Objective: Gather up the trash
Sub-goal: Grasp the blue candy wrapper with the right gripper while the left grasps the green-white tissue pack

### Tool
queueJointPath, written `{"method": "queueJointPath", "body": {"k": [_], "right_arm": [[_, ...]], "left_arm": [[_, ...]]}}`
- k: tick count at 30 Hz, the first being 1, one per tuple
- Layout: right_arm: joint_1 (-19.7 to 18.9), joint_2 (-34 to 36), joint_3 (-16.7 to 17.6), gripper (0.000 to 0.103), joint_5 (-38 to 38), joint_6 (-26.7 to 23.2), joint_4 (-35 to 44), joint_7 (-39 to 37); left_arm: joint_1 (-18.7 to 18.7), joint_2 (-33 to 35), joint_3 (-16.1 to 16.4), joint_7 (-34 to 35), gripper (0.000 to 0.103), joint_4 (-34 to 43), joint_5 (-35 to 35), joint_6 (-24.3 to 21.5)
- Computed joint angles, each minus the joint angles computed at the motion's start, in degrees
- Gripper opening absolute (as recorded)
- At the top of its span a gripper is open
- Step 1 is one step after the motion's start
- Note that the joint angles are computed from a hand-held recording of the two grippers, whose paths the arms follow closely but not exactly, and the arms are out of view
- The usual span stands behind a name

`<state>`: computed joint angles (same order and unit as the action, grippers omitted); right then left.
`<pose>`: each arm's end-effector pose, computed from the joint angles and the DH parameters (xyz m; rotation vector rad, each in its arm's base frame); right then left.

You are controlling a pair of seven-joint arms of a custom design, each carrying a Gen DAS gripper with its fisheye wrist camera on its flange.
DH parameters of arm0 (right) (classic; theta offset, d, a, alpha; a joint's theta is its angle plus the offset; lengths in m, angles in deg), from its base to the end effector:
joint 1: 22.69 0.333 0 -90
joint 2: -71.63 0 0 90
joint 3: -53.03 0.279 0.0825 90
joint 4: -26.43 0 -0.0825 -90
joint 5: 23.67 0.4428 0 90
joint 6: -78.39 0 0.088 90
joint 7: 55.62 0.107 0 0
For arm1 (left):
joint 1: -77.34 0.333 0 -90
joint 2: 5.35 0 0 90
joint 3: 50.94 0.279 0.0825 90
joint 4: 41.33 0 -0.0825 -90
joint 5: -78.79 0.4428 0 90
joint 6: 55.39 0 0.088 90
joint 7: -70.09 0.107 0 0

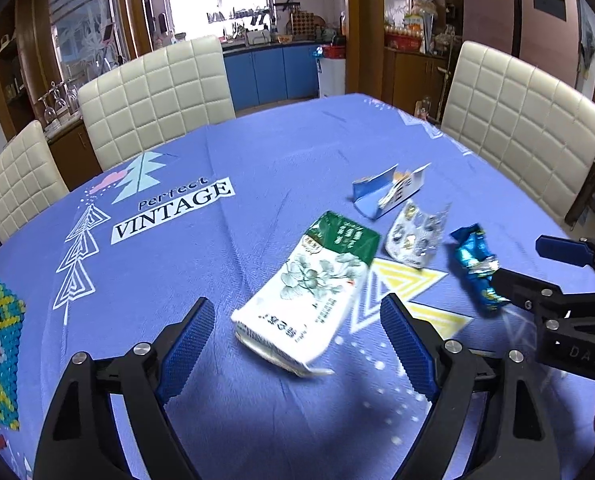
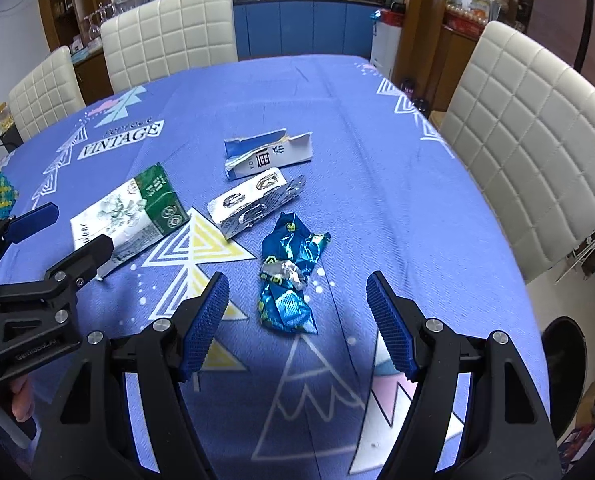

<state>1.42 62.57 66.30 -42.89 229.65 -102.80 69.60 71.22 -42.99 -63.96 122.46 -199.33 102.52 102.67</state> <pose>0.4645 0.3674 0.4200 -2.1071 1.5604 -0.4705 0.4266 -0.1550 0.4091 -1.7586 1.7829 -0.5998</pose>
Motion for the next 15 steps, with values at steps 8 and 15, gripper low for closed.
{"method": "queueJointPath", "body": {"k": [8,15], "right_arm": [[0.94,5.33,-1.35,0.072,0.45,-0.78,3.76,-0.96],[1.67,7.38,-2.67,0.068,-0.20,-0.89,5.00,-0.78]], "left_arm": [[0.75,7.71,1.25,2.33,0.083,3.72,-0.39,1.96],[2.14,11.89,0.27,2.03,0.083,5.93,1.74,3.81]]}}
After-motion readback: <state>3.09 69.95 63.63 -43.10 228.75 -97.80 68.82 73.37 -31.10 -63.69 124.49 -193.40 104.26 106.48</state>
